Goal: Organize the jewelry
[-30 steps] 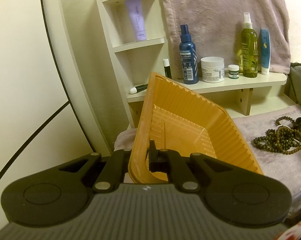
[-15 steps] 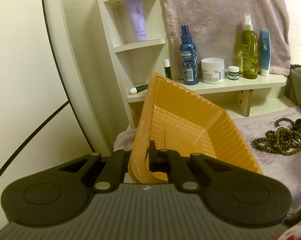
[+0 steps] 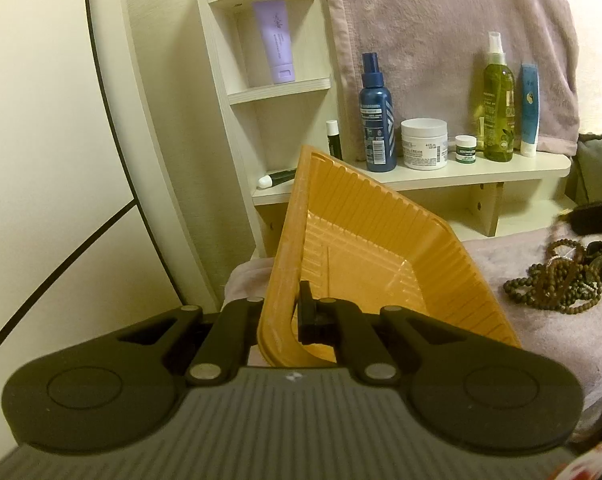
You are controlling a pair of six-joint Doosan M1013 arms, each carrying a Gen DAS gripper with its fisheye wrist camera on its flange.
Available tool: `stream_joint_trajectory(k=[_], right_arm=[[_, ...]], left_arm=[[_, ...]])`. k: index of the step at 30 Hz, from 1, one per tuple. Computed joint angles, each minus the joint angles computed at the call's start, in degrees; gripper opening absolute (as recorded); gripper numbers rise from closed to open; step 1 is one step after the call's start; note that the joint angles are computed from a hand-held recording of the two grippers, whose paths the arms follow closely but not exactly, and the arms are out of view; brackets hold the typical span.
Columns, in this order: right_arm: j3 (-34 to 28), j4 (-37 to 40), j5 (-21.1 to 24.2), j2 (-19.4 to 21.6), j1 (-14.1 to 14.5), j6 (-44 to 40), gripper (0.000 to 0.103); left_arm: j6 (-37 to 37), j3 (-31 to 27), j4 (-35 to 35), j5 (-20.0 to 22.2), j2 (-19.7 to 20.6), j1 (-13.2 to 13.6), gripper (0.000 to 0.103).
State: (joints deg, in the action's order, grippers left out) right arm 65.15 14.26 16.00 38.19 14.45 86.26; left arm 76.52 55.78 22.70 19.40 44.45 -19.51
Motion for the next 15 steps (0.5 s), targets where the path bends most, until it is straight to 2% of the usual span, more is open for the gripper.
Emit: stream_joint_trajectory(k=[3,6,12,13,15], right_arm=[[-3.1,7.6,3.7,2.2,0.2,-7.4,0.007],[-5.8,10.5,7.6,4.1,0.5,-10.6,0.007],[-8.7,15.5,10.9,6.5,0.5,-14.3,0.007],[-9.1,16.2,11.6,6.7,0.4,-14.4,0.009],[-8.9,16.1,11.5,6.7,0.3,-12.7,0.02]], left_arm=[[-0.2,0.1,0.1,-0.2,0.0,0.0,0.004],[-0.2,0.1,0.1,-0.1,-0.1,0.0,0.004],[-0.4,0.1,0.1,0.0,-0.1,0.0,0.004],[-0.6,0.0,0.2,0.1,-0.1,0.0,0.004],[-1.1,0.0,0.6,0.1,0.0,-0.1,0.004]])
